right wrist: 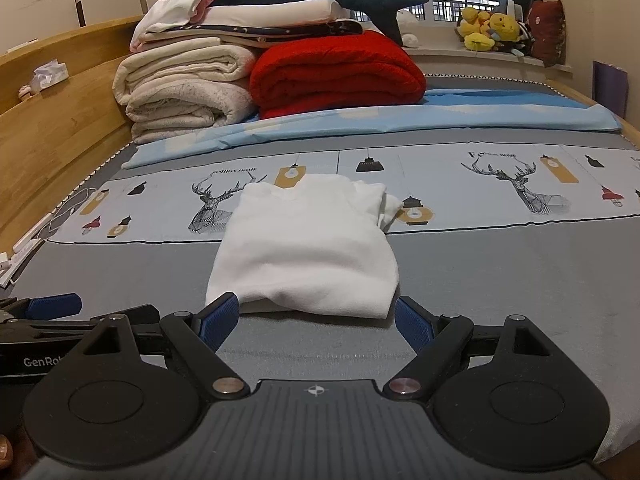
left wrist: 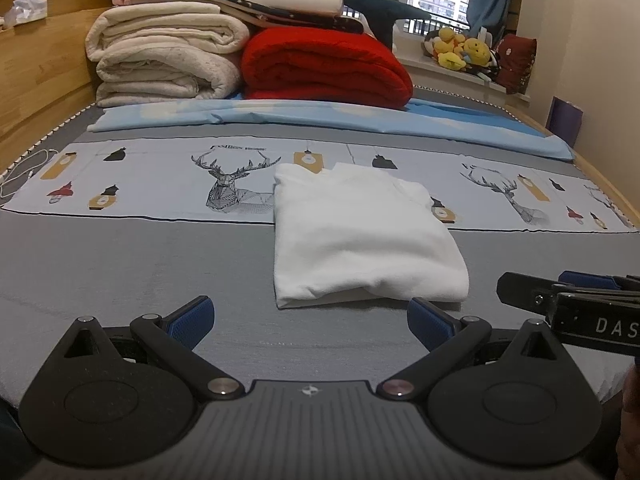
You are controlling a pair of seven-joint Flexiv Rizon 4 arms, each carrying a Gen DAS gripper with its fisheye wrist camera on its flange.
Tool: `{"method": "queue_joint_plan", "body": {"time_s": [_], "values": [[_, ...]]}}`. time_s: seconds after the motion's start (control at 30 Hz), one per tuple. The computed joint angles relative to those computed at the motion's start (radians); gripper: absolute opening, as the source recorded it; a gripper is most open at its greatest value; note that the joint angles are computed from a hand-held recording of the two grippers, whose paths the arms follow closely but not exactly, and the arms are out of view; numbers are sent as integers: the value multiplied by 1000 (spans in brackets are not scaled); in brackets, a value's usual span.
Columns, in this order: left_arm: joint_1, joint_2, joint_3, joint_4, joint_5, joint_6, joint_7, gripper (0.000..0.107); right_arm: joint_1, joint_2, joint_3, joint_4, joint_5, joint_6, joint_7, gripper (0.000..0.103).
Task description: Fold small clothes
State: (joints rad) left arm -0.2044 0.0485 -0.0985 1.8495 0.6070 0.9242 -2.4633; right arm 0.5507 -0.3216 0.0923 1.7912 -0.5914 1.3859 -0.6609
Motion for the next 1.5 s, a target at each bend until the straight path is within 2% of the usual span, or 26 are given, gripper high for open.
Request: {"method": "queue_joint_plan", "body": {"time_s": [0.73,1.5], "values": [[8,-2,9,16,-47,14,35,103,8,-9,7,-13,1,-12,-46,86],[10,-3,8,17,-48,16,35,103,8,-5,6,-8,4,-5,-60,86]]}}
